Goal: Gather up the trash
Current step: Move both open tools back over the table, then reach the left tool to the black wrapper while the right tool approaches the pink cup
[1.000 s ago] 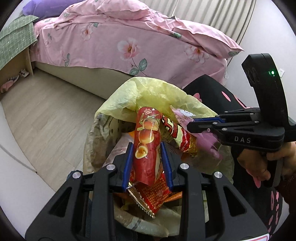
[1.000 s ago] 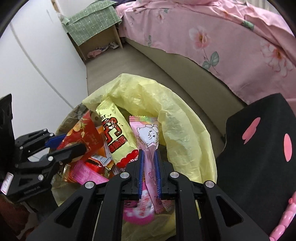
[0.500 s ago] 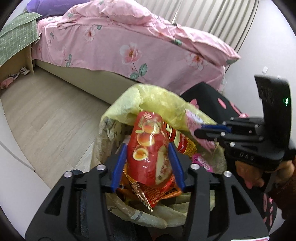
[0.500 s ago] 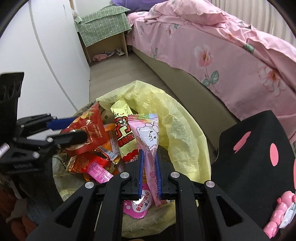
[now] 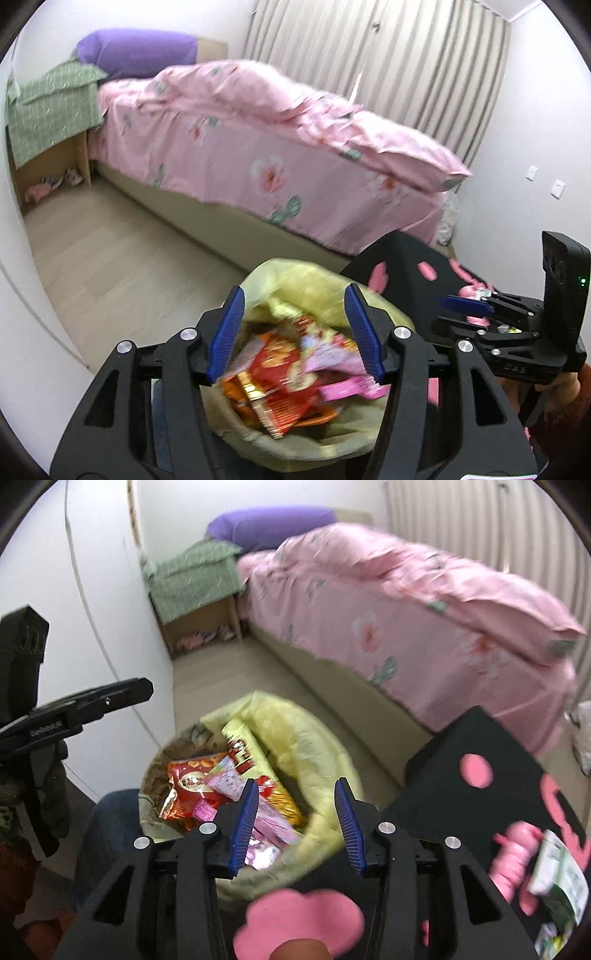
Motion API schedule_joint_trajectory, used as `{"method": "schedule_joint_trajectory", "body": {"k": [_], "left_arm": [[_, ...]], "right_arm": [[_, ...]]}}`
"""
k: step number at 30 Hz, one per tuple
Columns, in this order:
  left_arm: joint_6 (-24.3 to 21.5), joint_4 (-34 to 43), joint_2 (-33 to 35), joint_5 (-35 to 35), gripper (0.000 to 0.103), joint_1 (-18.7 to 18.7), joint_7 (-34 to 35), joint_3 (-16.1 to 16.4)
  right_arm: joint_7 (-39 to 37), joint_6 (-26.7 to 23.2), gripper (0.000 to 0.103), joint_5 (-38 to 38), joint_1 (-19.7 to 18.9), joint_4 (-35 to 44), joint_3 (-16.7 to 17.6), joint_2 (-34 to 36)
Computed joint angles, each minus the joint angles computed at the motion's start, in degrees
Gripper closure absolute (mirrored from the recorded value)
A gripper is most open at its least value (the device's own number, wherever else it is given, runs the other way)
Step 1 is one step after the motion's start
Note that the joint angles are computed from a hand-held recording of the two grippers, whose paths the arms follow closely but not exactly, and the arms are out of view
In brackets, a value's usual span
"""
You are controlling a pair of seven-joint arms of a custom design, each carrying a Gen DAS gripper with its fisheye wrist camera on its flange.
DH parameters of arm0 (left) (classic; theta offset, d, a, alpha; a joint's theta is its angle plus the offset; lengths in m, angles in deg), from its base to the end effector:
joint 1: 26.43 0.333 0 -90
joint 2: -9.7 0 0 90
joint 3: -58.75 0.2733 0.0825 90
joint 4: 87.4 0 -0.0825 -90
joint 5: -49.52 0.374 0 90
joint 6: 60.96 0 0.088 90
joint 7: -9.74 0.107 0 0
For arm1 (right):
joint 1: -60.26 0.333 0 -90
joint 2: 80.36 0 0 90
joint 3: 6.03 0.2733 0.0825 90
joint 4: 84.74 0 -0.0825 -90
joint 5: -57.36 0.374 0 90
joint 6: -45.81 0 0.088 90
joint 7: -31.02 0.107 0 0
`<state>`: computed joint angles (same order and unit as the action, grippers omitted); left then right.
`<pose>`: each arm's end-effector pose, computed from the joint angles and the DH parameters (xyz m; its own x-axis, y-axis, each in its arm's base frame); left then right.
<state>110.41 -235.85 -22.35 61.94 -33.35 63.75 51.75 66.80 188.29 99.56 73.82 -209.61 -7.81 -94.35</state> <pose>0.4176 -0.1236 0.5223 0.0408 -0.9668 0.2524 -0.5803 -0.2286 -0.7817 0.5132 0.1029 0.5157 0.6584 -0.7454 -0.1042 -0.5774 -0.4113 -0.7053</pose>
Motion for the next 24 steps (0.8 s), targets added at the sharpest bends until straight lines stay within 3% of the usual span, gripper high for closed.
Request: {"method": "schedule_joint_trajectory", "body": {"k": [4,10,13,17,19,21,24], "left_arm": [[1.0,4.2,3.0,1.7,0.049,-1.1,0.0,-3.1],[2.6,13.0,13.4,-0.8,0.049,-10.4,5.5,-2.4],[2.2,18.6,20.2,-7.1,0.049,-18.1,13.6,-0.2],[0.3,25.8,27.3,-17.0,0.049,-23.0,26.1,-1.0],[-1.3,29.9,30.9,-20.7,0.049,-23.5,30.4,-2.9],[-3.8,34.6,34.9,-22.8,0.049,-23.2,33.2,-5.2],[-6.5,41.4,40.5,-18.9,0.049,-22.8,32.5,-7.9]], "right_arm": [[-1.8,3.2,0.062,3.0,-1.8,-5.4,-3.1,-6.8],[-1.1,7.7,0.062,-0.2,-7.9,-13.9,-7.3,-15.6],[-0.4,10.1,0.062,-4.1,-12.1,-17.5,-9.0,-18.1],[0.7,11.8,0.062,-7.0,-16.8,-19.7,-12.4,-19.1],[0.9,12.0,0.060,-6.9,-18.2,-19.8,-14.3,-18.8],[0.4,13.0,0.052,-6.5,-19.5,-20.3,-15.8,-18.5],[-0.8,14.0,0.052,-6.5,-21.0,-21.6,-16.8,-18.4]]}}
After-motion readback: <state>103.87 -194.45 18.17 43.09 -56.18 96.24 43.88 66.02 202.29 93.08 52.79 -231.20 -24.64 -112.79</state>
